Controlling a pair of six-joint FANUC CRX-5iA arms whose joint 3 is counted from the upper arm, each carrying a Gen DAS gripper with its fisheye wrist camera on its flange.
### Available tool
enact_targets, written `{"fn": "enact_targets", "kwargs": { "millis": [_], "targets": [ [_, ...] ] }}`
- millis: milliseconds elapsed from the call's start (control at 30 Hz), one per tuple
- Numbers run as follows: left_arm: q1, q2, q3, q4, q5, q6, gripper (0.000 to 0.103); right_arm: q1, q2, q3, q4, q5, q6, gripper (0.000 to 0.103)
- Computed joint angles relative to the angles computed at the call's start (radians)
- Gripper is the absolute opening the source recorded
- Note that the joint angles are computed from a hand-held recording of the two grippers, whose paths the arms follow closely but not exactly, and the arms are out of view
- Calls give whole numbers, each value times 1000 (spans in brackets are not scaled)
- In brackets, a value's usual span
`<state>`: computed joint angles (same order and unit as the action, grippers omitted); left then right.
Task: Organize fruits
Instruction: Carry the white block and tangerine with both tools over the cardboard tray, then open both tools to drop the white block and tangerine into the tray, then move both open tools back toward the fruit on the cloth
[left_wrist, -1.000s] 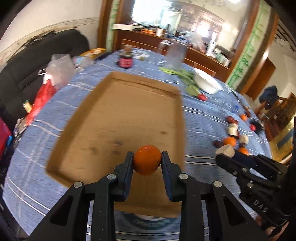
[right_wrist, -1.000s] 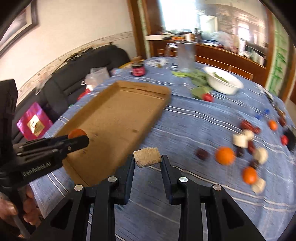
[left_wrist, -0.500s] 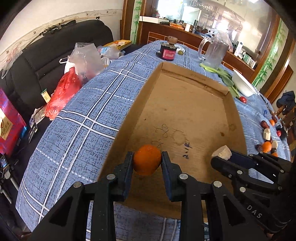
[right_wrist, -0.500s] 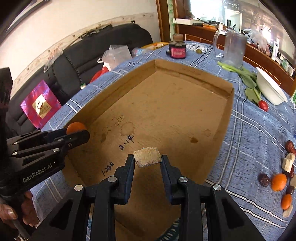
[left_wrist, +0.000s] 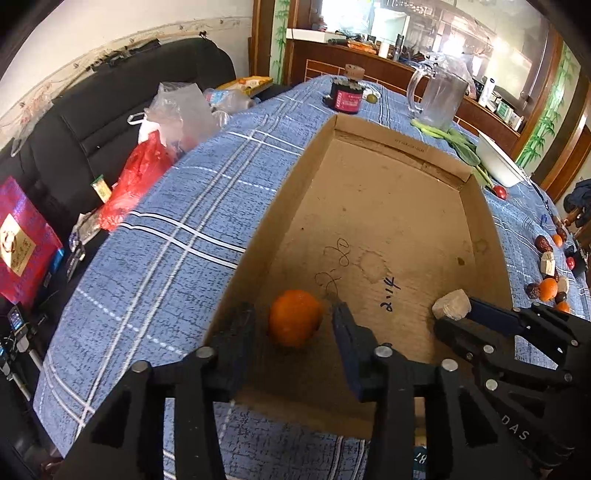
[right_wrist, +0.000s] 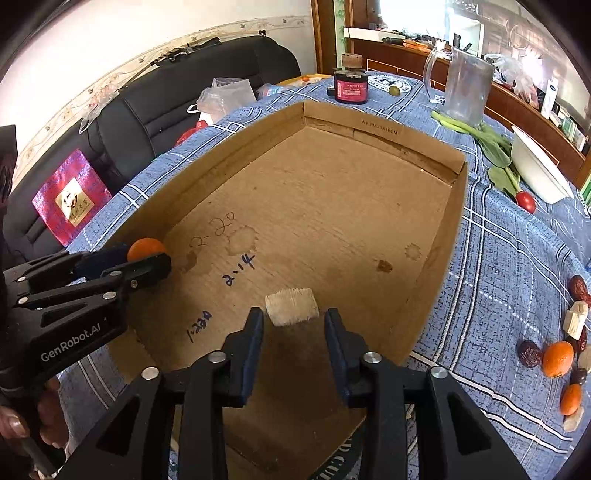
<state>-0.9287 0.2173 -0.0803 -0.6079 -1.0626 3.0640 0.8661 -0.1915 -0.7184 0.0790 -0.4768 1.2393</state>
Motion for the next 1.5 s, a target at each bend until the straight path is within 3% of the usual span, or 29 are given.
{"fn": "enact_targets", "kwargs": {
  "millis": [267,433,567,700,767,967,1100,1367,1500],
  "targets": [
    [-46,-10,19,-22,-56,72,45,-6,-108,-36,-48,-27,28,42],
    [-89,12,67,-40,-92,113,46,-17,-230,-91,-35,-52,9,42],
    [-122,60,141,-51,-119,112,55,-31,-329,-147,20,-81,-36,43],
    [-145,113,217,-54,-124,87,59,-63,-453,-219,96,-122,-102,59],
    [-160,158,280,-54,-135,58,61,-98,-499,-230,91,-148,-89,59],
    [-193,280,457,-55,-168,-26,71,-274,-606,-243,33,-216,25,60],
    [-206,370,585,-37,-194,-106,75,-486,-611,-207,-96,-242,216,67],
    [-219,531,811,13,-244,-244,76,-940,-460,-77,-404,-293,659,67],
    [-216,577,876,34,-264,-286,76,-1020,-382,-44,-448,-282,738,67]
  ]
}}
